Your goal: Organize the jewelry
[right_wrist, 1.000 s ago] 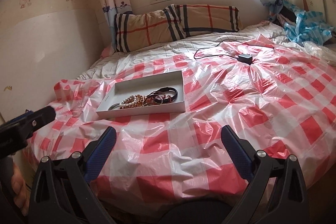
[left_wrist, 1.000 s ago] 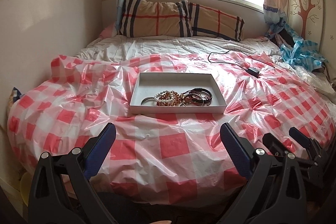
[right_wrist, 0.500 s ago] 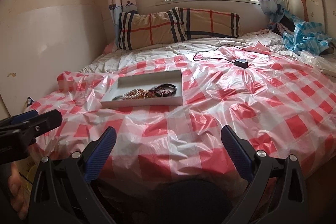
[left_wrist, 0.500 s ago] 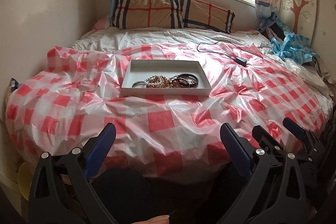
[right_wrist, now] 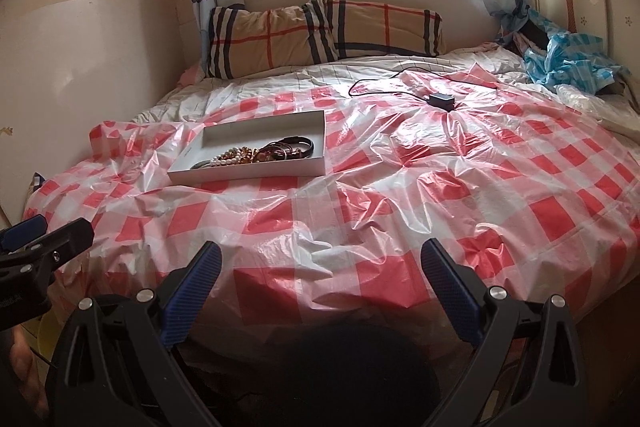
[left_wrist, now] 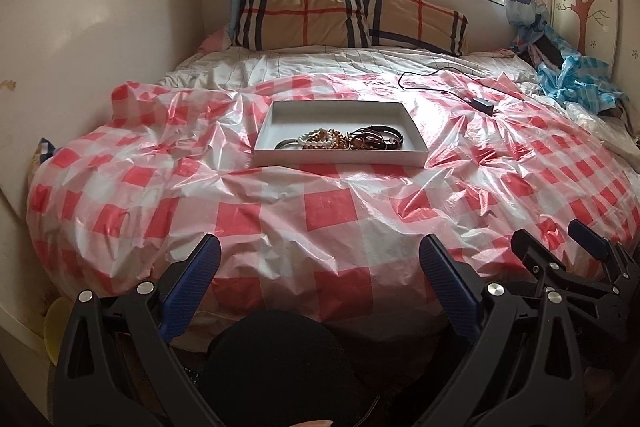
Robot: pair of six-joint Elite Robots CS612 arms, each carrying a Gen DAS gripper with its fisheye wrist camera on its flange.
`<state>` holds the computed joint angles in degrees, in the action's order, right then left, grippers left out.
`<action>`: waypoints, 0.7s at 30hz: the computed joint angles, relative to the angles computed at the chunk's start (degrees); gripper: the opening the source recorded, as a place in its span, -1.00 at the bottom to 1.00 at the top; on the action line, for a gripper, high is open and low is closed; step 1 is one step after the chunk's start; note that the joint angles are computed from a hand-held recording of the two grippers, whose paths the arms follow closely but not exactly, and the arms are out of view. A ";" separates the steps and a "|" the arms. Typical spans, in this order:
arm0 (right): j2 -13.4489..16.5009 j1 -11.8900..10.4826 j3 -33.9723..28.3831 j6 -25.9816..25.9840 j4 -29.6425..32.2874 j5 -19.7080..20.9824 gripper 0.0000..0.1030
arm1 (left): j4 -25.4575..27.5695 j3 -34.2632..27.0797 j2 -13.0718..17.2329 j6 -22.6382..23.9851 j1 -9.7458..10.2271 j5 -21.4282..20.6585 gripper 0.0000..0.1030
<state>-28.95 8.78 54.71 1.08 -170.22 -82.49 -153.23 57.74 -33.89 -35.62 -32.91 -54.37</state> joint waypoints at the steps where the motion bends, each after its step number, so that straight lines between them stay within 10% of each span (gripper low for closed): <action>1: 0.02 0.01 -0.01 -0.02 -0.01 -0.12 0.86 | 0.17 -0.16 0.11 -0.04 0.01 0.03 0.85; 21: 1.13 0.69 -2.20 -3.96 1.67 -0.17 0.86 | 0.18 -1.47 1.58 -0.23 1.81 -4.60 0.85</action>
